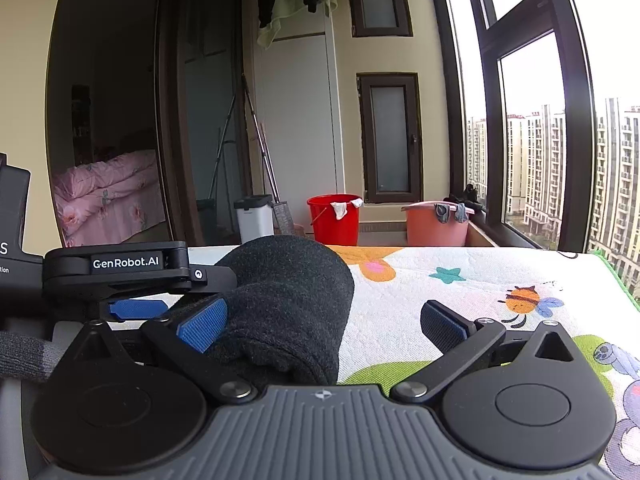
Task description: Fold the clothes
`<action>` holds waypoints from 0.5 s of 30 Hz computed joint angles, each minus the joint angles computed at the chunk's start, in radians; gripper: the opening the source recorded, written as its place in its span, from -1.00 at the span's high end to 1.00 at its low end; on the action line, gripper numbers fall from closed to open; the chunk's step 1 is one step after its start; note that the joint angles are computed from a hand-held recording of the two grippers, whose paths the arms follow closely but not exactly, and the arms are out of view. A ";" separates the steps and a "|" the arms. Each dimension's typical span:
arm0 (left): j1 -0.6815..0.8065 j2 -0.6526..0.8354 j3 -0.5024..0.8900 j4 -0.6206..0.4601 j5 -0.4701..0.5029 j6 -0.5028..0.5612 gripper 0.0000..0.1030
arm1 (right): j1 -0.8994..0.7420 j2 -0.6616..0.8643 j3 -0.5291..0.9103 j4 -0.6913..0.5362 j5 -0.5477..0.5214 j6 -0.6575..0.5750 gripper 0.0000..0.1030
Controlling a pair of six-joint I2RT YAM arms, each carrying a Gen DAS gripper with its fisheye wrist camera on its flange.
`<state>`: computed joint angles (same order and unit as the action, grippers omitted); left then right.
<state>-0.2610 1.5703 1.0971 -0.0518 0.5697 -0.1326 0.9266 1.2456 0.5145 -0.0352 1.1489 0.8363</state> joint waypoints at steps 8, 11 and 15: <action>-0.144 0.017 0.133 -0.086 -0.240 0.204 -1.00 | 0.007 0.008 0.013 -0.023 0.014 0.019 -1.00; -0.164 0.069 0.125 -0.061 -0.286 0.264 -1.00 | 0.002 0.008 0.015 -0.032 0.011 0.031 -1.00; -0.135 0.065 0.098 -0.035 -0.230 0.183 -1.00 | 0.004 0.003 0.011 -0.030 0.007 0.034 -1.00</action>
